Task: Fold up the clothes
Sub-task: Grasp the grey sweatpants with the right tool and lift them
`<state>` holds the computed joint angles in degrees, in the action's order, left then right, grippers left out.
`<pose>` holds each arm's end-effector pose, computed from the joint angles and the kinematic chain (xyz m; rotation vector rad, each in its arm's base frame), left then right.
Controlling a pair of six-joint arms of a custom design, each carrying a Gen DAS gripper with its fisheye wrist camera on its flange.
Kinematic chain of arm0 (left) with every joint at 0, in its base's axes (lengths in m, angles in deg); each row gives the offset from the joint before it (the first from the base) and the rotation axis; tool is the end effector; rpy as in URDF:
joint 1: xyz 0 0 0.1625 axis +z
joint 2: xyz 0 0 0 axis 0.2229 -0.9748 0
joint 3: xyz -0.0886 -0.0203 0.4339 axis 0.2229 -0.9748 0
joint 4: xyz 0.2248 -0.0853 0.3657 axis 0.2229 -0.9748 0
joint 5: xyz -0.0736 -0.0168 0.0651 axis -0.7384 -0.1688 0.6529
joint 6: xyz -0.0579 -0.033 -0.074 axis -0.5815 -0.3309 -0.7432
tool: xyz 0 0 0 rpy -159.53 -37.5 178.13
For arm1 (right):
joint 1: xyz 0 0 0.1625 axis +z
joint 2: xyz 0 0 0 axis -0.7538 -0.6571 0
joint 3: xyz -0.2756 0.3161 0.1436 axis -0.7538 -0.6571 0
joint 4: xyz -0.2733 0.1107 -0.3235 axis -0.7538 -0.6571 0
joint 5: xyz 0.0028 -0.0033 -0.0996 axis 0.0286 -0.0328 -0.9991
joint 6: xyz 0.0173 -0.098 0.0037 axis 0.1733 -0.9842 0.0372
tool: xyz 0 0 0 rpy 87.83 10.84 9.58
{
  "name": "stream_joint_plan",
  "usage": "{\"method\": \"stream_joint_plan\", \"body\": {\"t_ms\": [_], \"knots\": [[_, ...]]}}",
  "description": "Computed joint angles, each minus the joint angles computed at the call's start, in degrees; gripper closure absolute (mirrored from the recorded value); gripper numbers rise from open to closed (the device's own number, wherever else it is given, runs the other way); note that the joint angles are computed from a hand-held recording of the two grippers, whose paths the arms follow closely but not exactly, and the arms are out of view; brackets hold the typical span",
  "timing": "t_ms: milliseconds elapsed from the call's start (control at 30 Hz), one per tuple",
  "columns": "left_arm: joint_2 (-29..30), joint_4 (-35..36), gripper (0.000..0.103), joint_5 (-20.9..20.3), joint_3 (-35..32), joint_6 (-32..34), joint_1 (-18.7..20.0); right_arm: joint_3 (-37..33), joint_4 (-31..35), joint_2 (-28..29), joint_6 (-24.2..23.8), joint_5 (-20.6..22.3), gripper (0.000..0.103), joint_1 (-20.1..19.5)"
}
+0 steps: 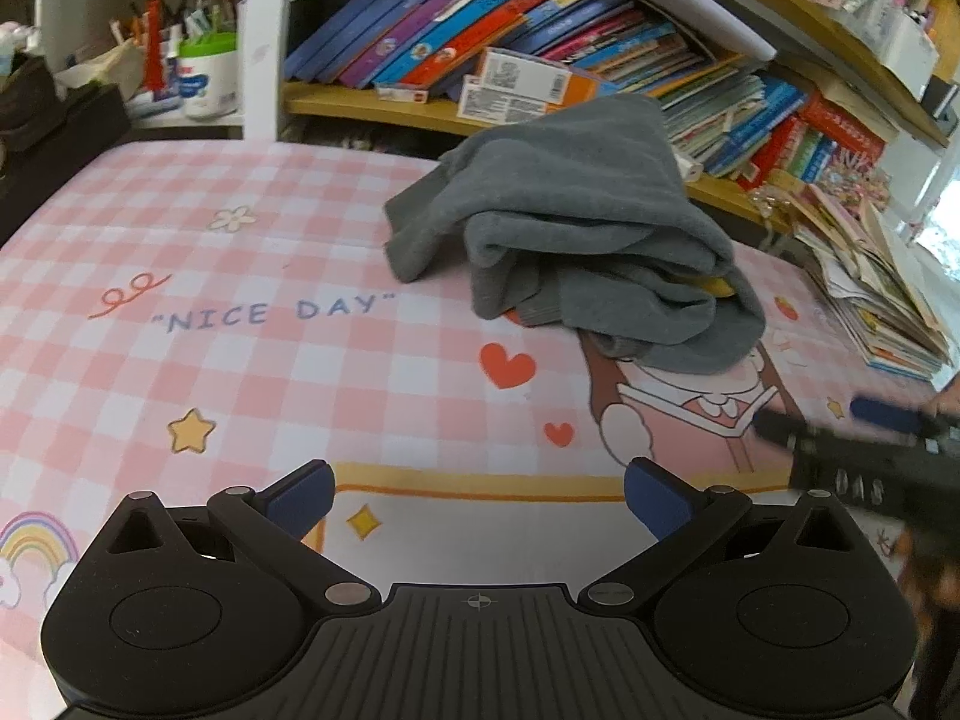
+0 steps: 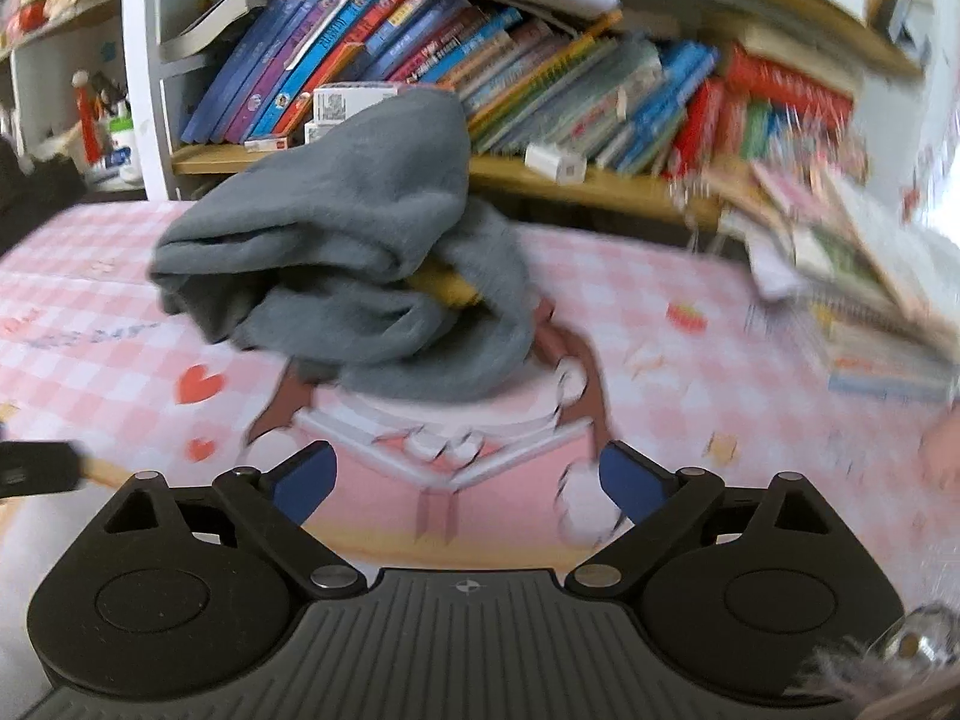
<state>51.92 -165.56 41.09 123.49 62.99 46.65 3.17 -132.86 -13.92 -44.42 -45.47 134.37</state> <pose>-0.1941 -0.7481 0.0090 -0.0019 2.3203 -1.0228 0.0424 -0.8349 0.1511 0.9058 -2.1820 0.8198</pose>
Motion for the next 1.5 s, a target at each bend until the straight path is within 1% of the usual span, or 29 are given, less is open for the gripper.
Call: {"method": "stream_joint_plan", "body": {"t_ms": [33,67,100,133,167,233,267,300,367,433,467,500,533,567,600,667,733,833,867,967,1000,1067,1133,1200,1300,1367,1433,1500], "knots": [[-0.13,0.29,0.000,0.44,0.22,-0.66,-0.09,-1.87,0.92,0.96,-1.82,-0.06,0.024,0.02],[-0.24,0.64,0.000,0.99,0.44,-1.38,-0.20,-3.84,2.46,1.90,-3.42,-0.25,0.039,0.07],[-0.35,1.01,0.000,1.56,0.66,-2.12,-0.31,-6.10,4.26,2.94,-4.46,-0.63,0.051,0.17],[-0.47,1.40,0.000,2.13,0.88,-2.88,-0.41,-8.48,6.11,4.03,-5.43,-1.04,0.054,0.27],[-0.62,1.45,0.000,2.60,1.26,-3.51,-0.54,-10.94,7.99,5.17,-6.41,-1.46,0.055,0.37],[-0.93,1.51,0.000,3.51,2.06,-4.75,-0.80,-15.32,9.79,7.26,-7.86,-0.56,0.054,0.37],[-1.13,1.07,0.000,3.65,2.57,-5.25,-0.88,-17.49,10.51,8.33,-8.55,-0.23,0.052,0.39],[-1.34,0.56,0.000,3.74,3.10,-5.73,-0.95,-20.17,11.05,9.81,-9.39,-0.52,0.049,0.52],[-1.65,0.53,0.000,4.36,3.92,-7.20,-1.17,-25.85,12.41,12.93,-11.06,-1.15,0.045,0.75],[-1.95,0.61,0.000,5.00,4.72,-8.74,-1.41,-31.50,14.42,15.97,-12.22,-1.46,0.045,0.82],[-2.11,0.67,0.000,5.31,5.12,-9.52,-1.52,-33.69,15.96,17.03,-12.44,-1.32,0.047,0.80],[-2.29,0.90,0.000,5.58,5.50,-10.23,-1.60,-34.72,18.25,17.29,-12.43,-0.85,0.060,0.71],[-2.49,1.16,0.000,5.83,5.87,-10.94,-1.68,-35.71,20.65,17.52,-12.41,-0.34,0.072,0.61],[-2.68,1.43,0.000,6.08,6.24,-11.66,-1.75,-36.80,23.10,17.79,-12.41,0.16,0.088,0.51],[-2.92,1.40,0.000,6.37,6.63,-12.35,-1.76,-36.22,23.16,17.61,-12.62,0.04,0.090,0.53],[-3.41,0.87,0.000,6.85,7.46,-13.42,-1.72,-31.90,21.19,15.69,-13.36,0.67,0.093,0.48],[-3.91,-0.63,0.000,6.47,8.02,-13.81,-1.40,-25.82,22.29,11.96,-11.68,1.93,0.094,0.37],[-4.73,-2.41,0.000,4.01,8.45,-14.15,-0.45,-15.39,25.96,5.18,-8.39,4.86,0.094,0.02],[-5.13,-1.92,0.000,2.90,8.48,-15.01,0.01,-11.82,27.39,2.89,-7.17,5.87,0.094,-0.13],[-6.34,0.00,0.000,-0.94,8.41,-16.73,1.43,-1.69,30.79,-3.01,-2.09,7.28,0.095,-0.42],[-6.68,-0.01,0.000,-2.18,8.48,-16.11,1.83,1.15,31.12,-4.41,0.04,7.53,0.095,-0.40],[-7.48,-1.62,0.000,-4.29,9.01,-13.08,2.45,5.07,31.67,-6.33,5.15,8.17,0.095,-0.17],[-8.40,-3.52,0.000,-6.74,9.71,-9.97,3.13,7.68,31.56,-7.56,9.19,8.74,0.096,0.62],[-9.59,-5.11,0.000,-8.77,10.68,-7.89,3.84,8.48,30.53,-7.99,12.44,9.98,0.096,1.65],[-11.44,-8.31,0.000,-10.06,12.56,-5.57,4.46,9.41,28.72,-8.44,17.32,11.77,0.096,3.28],[-12.80,-11.29,0.000,-10.44,14.16,-3.69,4.78,6.93,28.66,-7.59,22.13,14.74,0.096,4.36],[-14.40,-14.45,0.000,-10.25,15.97,-1.59,4.97,2.54,27.79,-5.48,22.66,15.14,0.096,6.24],[-16.18,-17.84,0.000,-9.54,18.15,0.60,4.96,-3.23,25.25,-2.48,21.06,14.23,0.097,9.19]]}}
